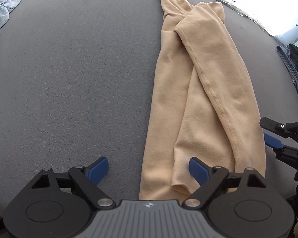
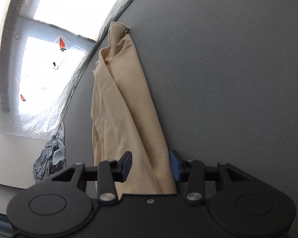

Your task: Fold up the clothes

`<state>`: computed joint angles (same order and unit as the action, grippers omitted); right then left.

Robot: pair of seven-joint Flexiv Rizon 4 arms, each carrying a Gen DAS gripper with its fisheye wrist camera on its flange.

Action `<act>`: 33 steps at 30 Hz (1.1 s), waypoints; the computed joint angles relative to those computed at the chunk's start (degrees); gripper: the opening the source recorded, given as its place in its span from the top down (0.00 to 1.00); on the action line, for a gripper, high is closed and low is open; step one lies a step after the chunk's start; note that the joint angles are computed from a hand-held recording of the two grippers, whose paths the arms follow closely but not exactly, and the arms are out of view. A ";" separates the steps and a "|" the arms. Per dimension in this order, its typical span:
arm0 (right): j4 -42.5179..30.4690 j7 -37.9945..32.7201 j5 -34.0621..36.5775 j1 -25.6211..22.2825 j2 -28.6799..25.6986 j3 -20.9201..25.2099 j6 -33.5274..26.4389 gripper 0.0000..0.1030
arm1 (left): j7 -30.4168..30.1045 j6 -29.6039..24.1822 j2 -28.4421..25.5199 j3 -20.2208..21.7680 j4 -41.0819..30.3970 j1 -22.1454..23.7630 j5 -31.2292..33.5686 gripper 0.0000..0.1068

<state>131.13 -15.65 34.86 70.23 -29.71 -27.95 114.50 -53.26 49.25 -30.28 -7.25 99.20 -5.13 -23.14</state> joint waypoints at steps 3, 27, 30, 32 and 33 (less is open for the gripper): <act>-0.23 1.02 1.43 -4.24 -0.64 6.86 5.32 0.58 | 3.34 -1.54 0.84 -1.55 1.38 2.10 -3.31 0.34; -5.10 -10.77 -2.13 -22.61 -0.38 29.51 15.69 0.89 | 3.92 -13.41 1.37 -1.75 -0.86 4.02 -14.13 0.89; -6.54 -12.13 0.51 -24.11 -0.33 31.05 20.10 0.89 | 4.16 -13.74 2.17 -2.93 -1.18 5.05 -20.04 0.89; -7.57 -13.80 2.34 -24.94 0.21 31.47 21.71 0.89 | 4.32 -13.03 2.32 -3.62 -2.02 5.25 -24.02 0.90; -8.10 -14.76 3.00 -25.47 0.53 31.61 22.22 0.89 | 4.04 -12.29 2.12 -3.98 -2.60 4.92 -25.64 0.89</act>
